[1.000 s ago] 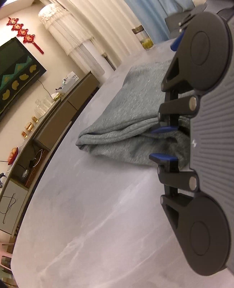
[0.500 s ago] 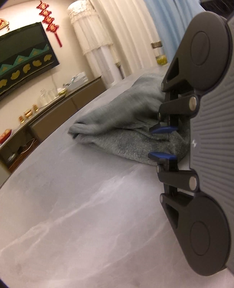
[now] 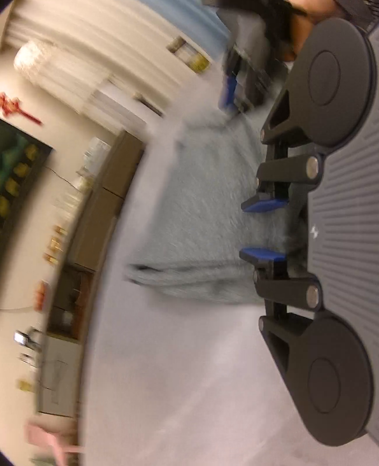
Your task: Fold clothes
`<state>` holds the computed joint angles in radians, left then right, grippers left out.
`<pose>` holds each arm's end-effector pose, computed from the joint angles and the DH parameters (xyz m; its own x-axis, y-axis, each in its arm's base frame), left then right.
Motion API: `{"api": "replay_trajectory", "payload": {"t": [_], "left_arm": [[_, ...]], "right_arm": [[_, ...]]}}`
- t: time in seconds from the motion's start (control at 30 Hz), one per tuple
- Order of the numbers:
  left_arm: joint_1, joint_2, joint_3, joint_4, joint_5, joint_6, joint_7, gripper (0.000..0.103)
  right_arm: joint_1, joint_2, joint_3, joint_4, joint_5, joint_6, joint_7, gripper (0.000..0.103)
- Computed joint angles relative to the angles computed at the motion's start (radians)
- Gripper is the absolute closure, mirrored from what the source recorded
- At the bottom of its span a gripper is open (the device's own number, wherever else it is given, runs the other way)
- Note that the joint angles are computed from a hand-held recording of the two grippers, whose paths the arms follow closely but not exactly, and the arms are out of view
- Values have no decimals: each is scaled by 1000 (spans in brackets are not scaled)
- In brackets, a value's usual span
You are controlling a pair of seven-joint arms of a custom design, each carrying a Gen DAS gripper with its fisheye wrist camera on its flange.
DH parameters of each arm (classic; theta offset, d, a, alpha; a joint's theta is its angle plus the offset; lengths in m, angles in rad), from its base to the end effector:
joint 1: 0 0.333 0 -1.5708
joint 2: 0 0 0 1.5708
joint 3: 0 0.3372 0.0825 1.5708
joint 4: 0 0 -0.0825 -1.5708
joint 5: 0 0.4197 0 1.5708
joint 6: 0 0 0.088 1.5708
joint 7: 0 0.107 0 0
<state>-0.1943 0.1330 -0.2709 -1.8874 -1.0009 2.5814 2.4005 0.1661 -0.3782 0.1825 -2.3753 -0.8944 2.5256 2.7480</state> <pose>0.6065 -0.2794 0.4996 -0.6190 -0.6707 0.4087 -0.6958 0.2269 -0.6815 0.4633 0.1836 0.5232 -0.2549 -0.9593 0.1218 -0.6457 0.0751 -0.7599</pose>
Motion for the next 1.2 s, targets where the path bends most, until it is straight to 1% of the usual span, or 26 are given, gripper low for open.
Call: {"api": "replay_trajectory", "payload": {"t": [0.03, 0.07, 0.1, 0.13, 0.17, 0.2, 0.27, 0.3, 0.33, 0.37, 0.4, 0.43, 0.47, 0.5, 0.57, 0.6, 0.63, 0.67, 0.7, 0.73, 0.77, 0.83, 0.87, 1.03, 1.13, 1.2], "left_arm": [[0, 14, 2, 4, 5, -1, -10, 75], [1, 11, 6, 9, 23, -6, -38, 75], [1, 9, 9, 14, 40, -11, -65, 78], [4, 7, 6, 16, 33, -13, -58, 76], [6, 4, 5, 18, 26, -16, -51, 76], [8, 2, 4, 19, 18, -18, -44, 74], [5, 8, 4, 20, 21, -16, -46, 74], [3, 17, 4, 20, 32, -11, -56, 73], [0, 26, 3, 20, 43, -6, -67, 73], [1, 22, 5, 21, 64, -16, -86, 73], [1, 18, 7, 23, 84, -27, -105, 73], [3, 10, 7, 18, 91, -44, -115, 73], [2, -6, 8, 6, 100, -52, -127, 73], [-4, -31, 8, -18, 117, -36, -137, 71], [-20, -92, 6, -79, 135, 29, -106, 56], [-32, -130, 3, -114, 135, 63, -71, 40], [-47, -168, 3, -148, 134, 97, -36, 24], [-63, -204, 4, -180, 135, 130, -3, 18], [-80, -235, 9, -211, 123, 141, 14, 11], [-98, -267, 14, -241, 112, 153, 28, 8], [-117, -297, 20, -271, 104, 165, 41, 7], [-142, -344, 28, -326, 119, 164, -4, 2], [-154, -367, 31, -353, 128, 162, -28, 1], [-172, -447, 63, -448, 199, 95, -155, 0], [-175, -463, 87, -461, 219, 38, -197, 0], [-179, -472, 92, -467, 216, 30, -211, 0]], "right_arm": [[-8, -17, -28, -32, 7, 67, 26, 44], [-19, -28, -35, -44, 16, 96, 48, 44], [-27, -34, -20, -32, 27, 74, 68, 48], [-38, -51, 0, -31, 9, 70, 98, 49], [-51, -83, 30, -42, -42, 85, 141, 49], [-55, -107, 45, -53, -72, 109, 164, 49], [-35, -122, 37, -74, -64, 162, 139, 49], [-14, -107, 22, -83, -25, 161, 88, 49], [-6, -97, 6, -99, 4, 175, 59, 42], [-25, -98, -5, -127, 9, 220, 83, 33], [-62, -108, -6, -154, -1, 279, 141, 21], [-89, -120, -4, -168, 7, 303, 177, 21], [-99, -135, 0, -167, 34, 282, 186, 22], [-108, -153, 9, -164, 49, 257, 187, 23], [-92, -196, 11, -166, 77, 230, 140, 24], [-77, -221, 16, -169, 98, 207, 113, 21], [-60, -249, 32, -173, 120, 166, 91, 15], [-46, -274, 50, -178, 141, 119, 78, 13], [-33, -297, 72, -186, 161, 65, 75, 9], [-18, -318, 92, -192, 180, 10, 74, 6], [-9, -326, 112, -195, 190, -31, 82, 5], [0, -309, 147, -193, 188, -77, 121, 1], [11, -303, 156, -194, 188, -98, 137, 1], [83, -302, 157, -206, 192, -175, 167, 1], [117, -309, 146, -214, 191, -185, 174, 1], [137, -328, 132, -232, 196, -179, 170, 1]]}}
